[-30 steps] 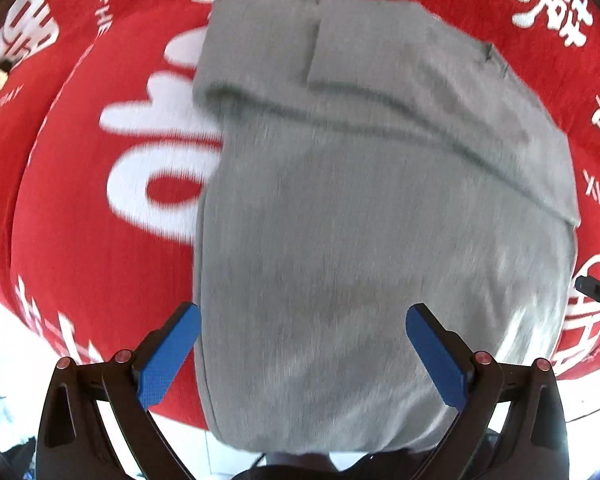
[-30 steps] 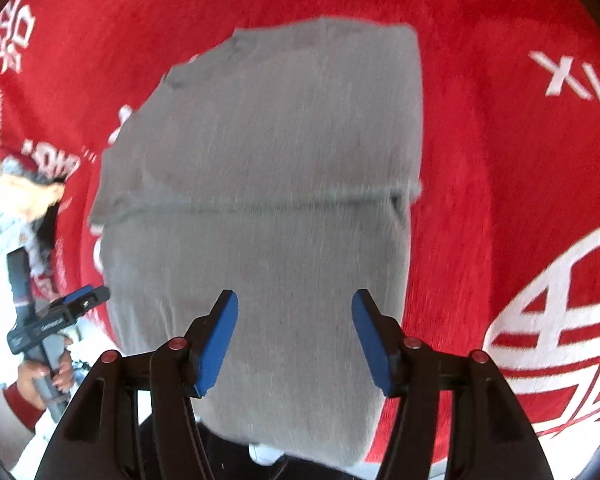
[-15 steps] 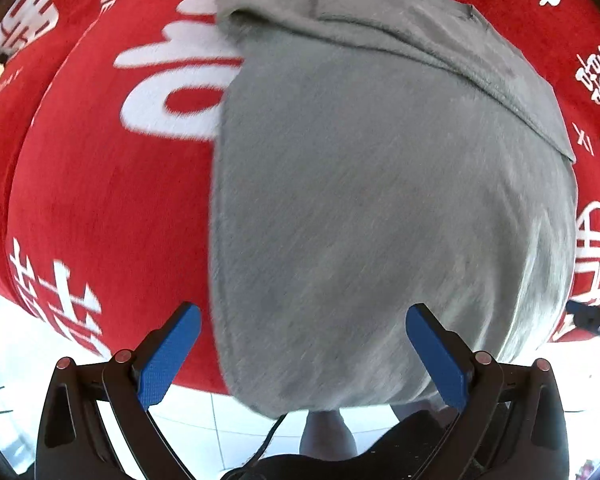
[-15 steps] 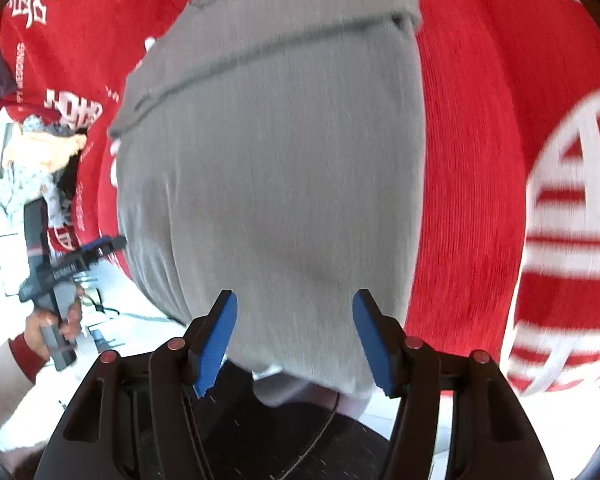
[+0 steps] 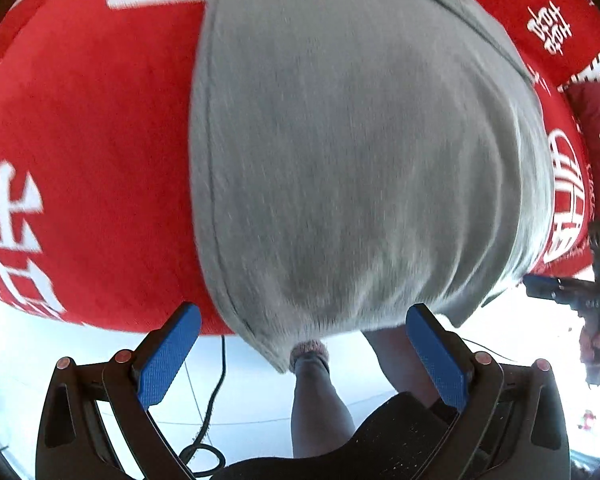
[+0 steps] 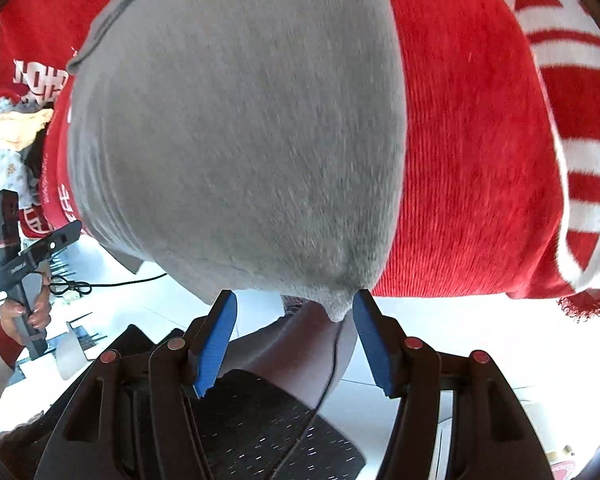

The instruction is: Fold small clothes

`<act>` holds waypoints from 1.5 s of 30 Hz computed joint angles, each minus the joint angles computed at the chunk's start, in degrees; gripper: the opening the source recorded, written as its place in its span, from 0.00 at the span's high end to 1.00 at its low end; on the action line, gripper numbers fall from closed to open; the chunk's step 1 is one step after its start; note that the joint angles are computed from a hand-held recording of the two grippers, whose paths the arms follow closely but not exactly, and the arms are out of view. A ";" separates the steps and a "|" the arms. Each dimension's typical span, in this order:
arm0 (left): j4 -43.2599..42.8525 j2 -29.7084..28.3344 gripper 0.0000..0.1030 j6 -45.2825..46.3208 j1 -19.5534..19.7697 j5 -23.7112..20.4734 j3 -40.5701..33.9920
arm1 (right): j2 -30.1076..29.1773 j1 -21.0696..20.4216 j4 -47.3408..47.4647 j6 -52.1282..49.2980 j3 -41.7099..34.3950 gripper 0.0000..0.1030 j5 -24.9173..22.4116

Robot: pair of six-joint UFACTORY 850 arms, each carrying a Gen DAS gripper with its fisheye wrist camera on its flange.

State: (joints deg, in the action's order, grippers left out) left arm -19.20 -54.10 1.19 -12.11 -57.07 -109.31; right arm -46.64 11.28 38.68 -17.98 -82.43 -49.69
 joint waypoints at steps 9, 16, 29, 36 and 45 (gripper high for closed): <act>-3.18 1.40 0.00 -0.80 -1.26 4.82 6.98 | -4.05 0.47 -0.31 -4.21 -1.38 0.38 -2.89; -4.87 2.23 0.06 -0.40 -1.67 6.82 9.16 | -5.28 0.72 7.10 -10.24 -1.91 0.36 -4.39; -10.04 4.70 0.86 5.46 -0.24 7.31 14.55 | -1.83 -1.69 17.19 -6.22 4.07 0.92 -1.68; -19.75 8.04 0.89 13.94 0.52 7.89 16.44 | 2.36 -2.36 28.42 -13.93 7.75 0.93 -2.16; -23.73 7.10 0.89 16.88 2.13 8.46 13.30 | 3.34 -2.07 30.81 -15.03 5.79 0.93 -2.69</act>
State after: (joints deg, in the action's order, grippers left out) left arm -42.93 -47.00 18.07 -9.98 -48.61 -96.01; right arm -43.31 9.21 69.49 -33.01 -76.64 -52.38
